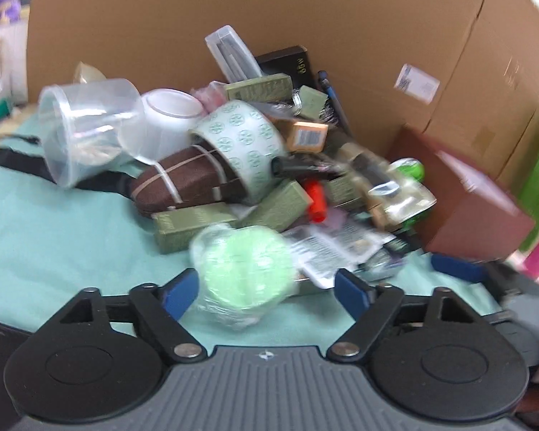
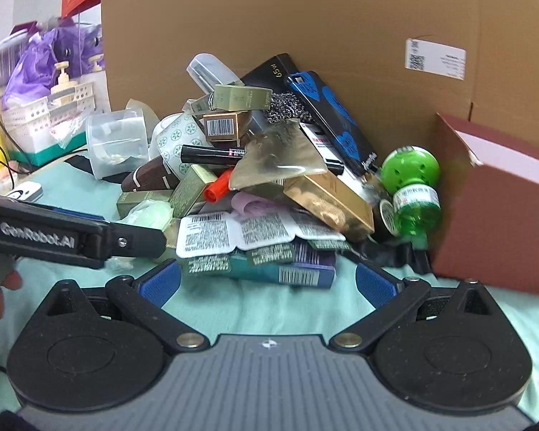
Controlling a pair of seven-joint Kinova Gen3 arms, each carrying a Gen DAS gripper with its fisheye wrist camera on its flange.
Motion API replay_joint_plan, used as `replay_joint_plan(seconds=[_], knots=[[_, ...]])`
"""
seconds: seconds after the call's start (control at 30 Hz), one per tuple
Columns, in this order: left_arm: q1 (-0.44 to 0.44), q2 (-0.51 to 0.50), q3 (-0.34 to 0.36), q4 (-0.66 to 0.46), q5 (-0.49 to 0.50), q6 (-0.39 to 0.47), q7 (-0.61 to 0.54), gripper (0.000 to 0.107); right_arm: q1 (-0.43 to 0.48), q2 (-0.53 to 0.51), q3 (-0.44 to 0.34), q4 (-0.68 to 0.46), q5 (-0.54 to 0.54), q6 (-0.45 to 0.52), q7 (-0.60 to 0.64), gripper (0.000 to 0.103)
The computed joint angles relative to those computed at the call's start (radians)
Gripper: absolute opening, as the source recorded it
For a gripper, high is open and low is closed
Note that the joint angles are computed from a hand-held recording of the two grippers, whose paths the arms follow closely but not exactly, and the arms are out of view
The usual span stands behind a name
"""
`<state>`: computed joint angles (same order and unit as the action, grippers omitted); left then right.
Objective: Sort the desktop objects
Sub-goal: 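Return the left gripper to the pile above the white blister packs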
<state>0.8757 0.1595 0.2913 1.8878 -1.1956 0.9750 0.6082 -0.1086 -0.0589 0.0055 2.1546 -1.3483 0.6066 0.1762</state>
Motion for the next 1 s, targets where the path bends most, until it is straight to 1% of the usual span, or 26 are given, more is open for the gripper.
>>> replay_joint_plan(seconds=[0.07, 0.13, 0.23, 0.27, 0.33, 0.43, 0.5, 0.57, 0.6, 0.63, 0.67, 0.7, 0.73, 0.77, 0.8, 0.87, 0.93, 1.0], knots=[[-0.001, -0.035, -0.011, 0.045, -0.067, -0.078, 0.061, 0.083, -0.006, 0.009, -0.004, -0.005, -0.023, -0.018, 0.025, 0.101], [-0.032, -0.045, 0.003, 0.057, -0.102, -0.143, 0.061, 0.083, -0.002, 0.024, -0.004, -0.014, -0.039, -0.019, 0.033, 0.101], [-0.052, -0.025, 0.007, 0.037, -0.120, -0.175, 0.035, 0.080, 0.016, 0.065, -0.002, -0.049, -0.037, 0.022, 0.036, 0.101], [-0.059, -0.024, 0.003, 0.033, -0.116, -0.192, 0.025, 0.080, 0.019, 0.075, -0.007, -0.058, -0.029, 0.022, 0.039, 0.101], [-0.067, -0.018, -0.006, 0.030, -0.134, -0.220, 0.025, 0.080, 0.023, 0.093, -0.021, -0.063, -0.047, 0.010, 0.078, 0.101], [-0.064, 0.008, -0.016, 0.007, -0.145, -0.203, 0.002, 0.081, 0.043, 0.129, -0.028, -0.091, -0.035, 0.056, 0.082, 0.101], [-0.058, 0.035, -0.025, -0.018, -0.132, -0.170, -0.034, 0.081, 0.060, 0.163, -0.032, -0.128, 0.001, 0.113, 0.046, 0.101], [-0.045, 0.062, -0.037, -0.050, -0.120, -0.129, -0.093, 0.083, 0.070, 0.191, -0.044, -0.160, 0.028, 0.141, -0.005, 0.102], [-0.035, 0.079, -0.041, -0.068, -0.114, -0.096, -0.118, 0.085, 0.072, 0.198, -0.052, -0.168, 0.033, 0.137, -0.026, 0.102], [-0.026, 0.087, -0.051, -0.077, -0.105, -0.080, -0.126, 0.094, 0.067, 0.207, -0.049, -0.180, 0.045, 0.141, -0.045, 0.101], [-0.032, 0.090, -0.050, -0.083, -0.089, -0.075, -0.131, 0.099, 0.079, 0.211, -0.065, -0.185, 0.050, 0.140, -0.048, 0.101], [-0.024, 0.087, -0.068, -0.078, -0.086, -0.085, -0.120, 0.098, 0.085, 0.214, -0.070, -0.187, 0.050, 0.144, -0.045, 0.098], [-0.024, 0.079, -0.074, -0.067, -0.091, -0.097, -0.101, 0.097, 0.089, 0.210, -0.071, -0.179, 0.035, 0.141, -0.030, 0.090], [-0.026, 0.071, -0.077, -0.057, -0.092, -0.111, -0.094, 0.097, 0.095, 0.197, -0.079, -0.159, 0.009, 0.121, 0.001, 0.086], [-0.028, 0.066, -0.076, -0.053, -0.089, -0.115, -0.100, 0.096, 0.100, 0.186, -0.081, -0.141, -0.019, 0.115, 0.041, 0.079], [-0.022, 0.065, -0.071, -0.050, -0.092, -0.105, -0.120, 0.095, 0.103, 0.167, -0.072, -0.120, -0.029, 0.120, 0.071, 0.076], [-0.017, 0.062, -0.067, -0.048, -0.095, -0.101, -0.122, 0.094, 0.108, 0.163, -0.059, -0.119, -0.017, 0.142, 0.062, 0.072], [-0.009, 0.067, -0.060, -0.058, -0.090, -0.088, -0.138, 0.092, 0.114, 0.147, -0.051, -0.095, -0.037, 0.148, 0.098, 0.069]])
